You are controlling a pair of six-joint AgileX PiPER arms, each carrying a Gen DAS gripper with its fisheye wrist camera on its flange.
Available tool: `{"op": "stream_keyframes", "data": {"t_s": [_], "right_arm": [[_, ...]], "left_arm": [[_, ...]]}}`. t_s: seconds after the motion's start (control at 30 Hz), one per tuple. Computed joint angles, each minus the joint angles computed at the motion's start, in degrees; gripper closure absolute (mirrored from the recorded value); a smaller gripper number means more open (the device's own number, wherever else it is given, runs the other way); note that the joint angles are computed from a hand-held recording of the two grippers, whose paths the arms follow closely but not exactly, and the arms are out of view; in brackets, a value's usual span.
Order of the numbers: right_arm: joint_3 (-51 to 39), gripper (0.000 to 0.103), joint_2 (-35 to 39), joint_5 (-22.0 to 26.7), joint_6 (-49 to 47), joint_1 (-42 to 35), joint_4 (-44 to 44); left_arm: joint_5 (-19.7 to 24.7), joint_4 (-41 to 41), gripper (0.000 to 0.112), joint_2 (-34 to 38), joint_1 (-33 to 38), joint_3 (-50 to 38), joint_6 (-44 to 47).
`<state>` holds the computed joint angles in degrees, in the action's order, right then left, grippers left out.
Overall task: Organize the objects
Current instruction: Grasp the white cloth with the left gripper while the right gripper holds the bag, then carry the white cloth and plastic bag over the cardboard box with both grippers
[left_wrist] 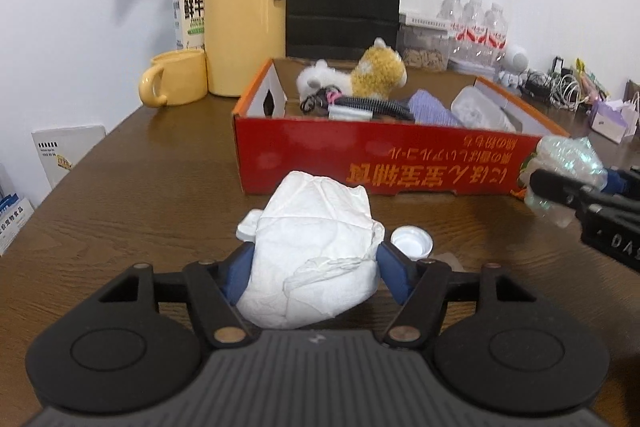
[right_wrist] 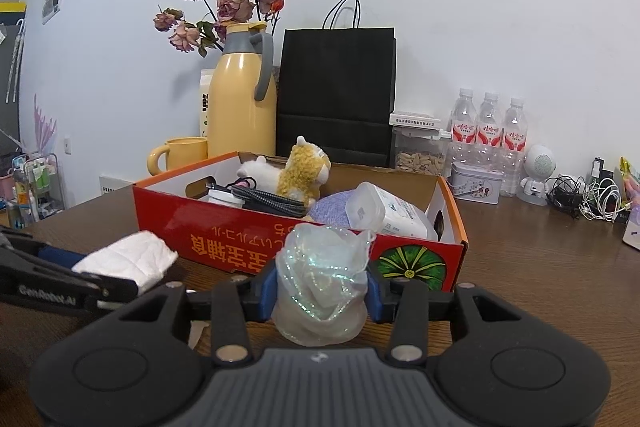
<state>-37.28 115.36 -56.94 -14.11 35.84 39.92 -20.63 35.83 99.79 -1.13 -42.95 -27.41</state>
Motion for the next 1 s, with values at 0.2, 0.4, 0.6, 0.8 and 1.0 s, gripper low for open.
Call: {"op": "stream_keyframes", "data": {"t_s": [0.2,0.4,0.6,0.8,1.0], "right_arm": [[-0.04,0.062,0.27,-1.1,-1.71,1.27,1.2],[-2.56,0.062,-0.7,1.07,-5.34,1.3,1.26],[-7.35,0.062,-1.75,3.48,-8.83,-0.48,0.68],[-14.78,0.062,0.02,8.29,-10.77,-3.81,-0.04],[-22.77,0.062,3.24,13.63,-12.58,-7.32,0.21]], "left_arm": [[-2.9,1.45,0.044,-4.32,1.04,1.83,-0.9],[-3.21,0.03,0.044,-5.62,-0.85,-1.52,-1.02],[-2.44,-3.07,0.044,-3.09,-3.61,-8.37,-0.95],[0.0,-6.46,0.044,2.11,-5.91,-16.65,-0.47],[2.7,-6.98,0.044,8.33,-7.04,-25.09,-2.21]]}}
